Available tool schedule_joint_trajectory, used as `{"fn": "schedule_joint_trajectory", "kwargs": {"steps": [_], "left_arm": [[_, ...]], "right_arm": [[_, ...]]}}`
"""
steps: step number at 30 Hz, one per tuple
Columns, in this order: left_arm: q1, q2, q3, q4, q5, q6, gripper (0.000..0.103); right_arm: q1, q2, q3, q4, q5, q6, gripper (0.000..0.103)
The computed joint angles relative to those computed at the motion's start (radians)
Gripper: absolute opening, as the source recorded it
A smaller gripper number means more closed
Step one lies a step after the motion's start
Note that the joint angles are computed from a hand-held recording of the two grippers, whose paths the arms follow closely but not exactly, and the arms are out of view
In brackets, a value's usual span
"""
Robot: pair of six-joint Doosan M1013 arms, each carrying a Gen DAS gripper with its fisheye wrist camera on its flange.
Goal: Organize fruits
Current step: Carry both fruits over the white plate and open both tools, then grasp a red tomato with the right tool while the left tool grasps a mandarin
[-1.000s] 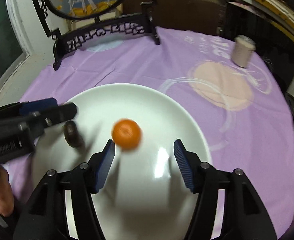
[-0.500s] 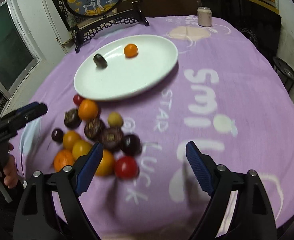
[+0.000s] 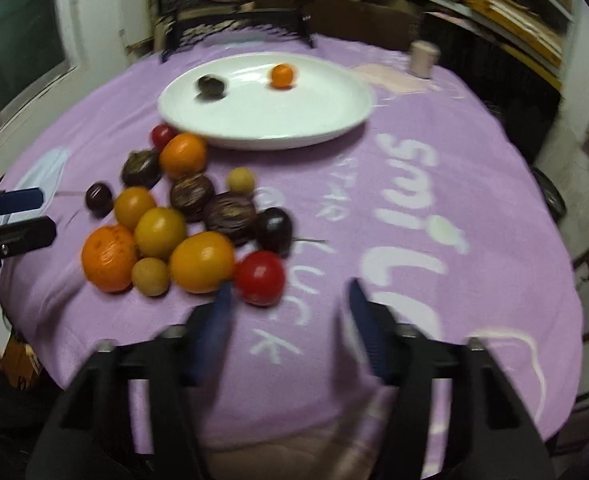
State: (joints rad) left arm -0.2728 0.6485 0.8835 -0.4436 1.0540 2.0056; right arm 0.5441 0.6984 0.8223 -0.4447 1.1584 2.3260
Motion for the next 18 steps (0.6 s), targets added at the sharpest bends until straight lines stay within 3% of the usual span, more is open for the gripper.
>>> {"fn": "schedule_joint_trajectory", "kwargs": {"steps": [3,12,18], "left_arm": [[-0.006,-0.003,0.008,-0.019,0.026,0.029,0.087],[-0.030,0.009,-0.003,0.008,0.077,0.040,0.087],[-0.055,0.045,-0.047,0.055,0.117,0.008,0.080]], "right_arm": [[-0.007,0.024,-0.026,0.018,0.002,-0.026,0.033],[-0.010,-0.022,0.050,0.026,-0.053,0.050,0.030],[-0.014,-0.057,0.114,0.044,-0.095,0.090,0.030]]}}
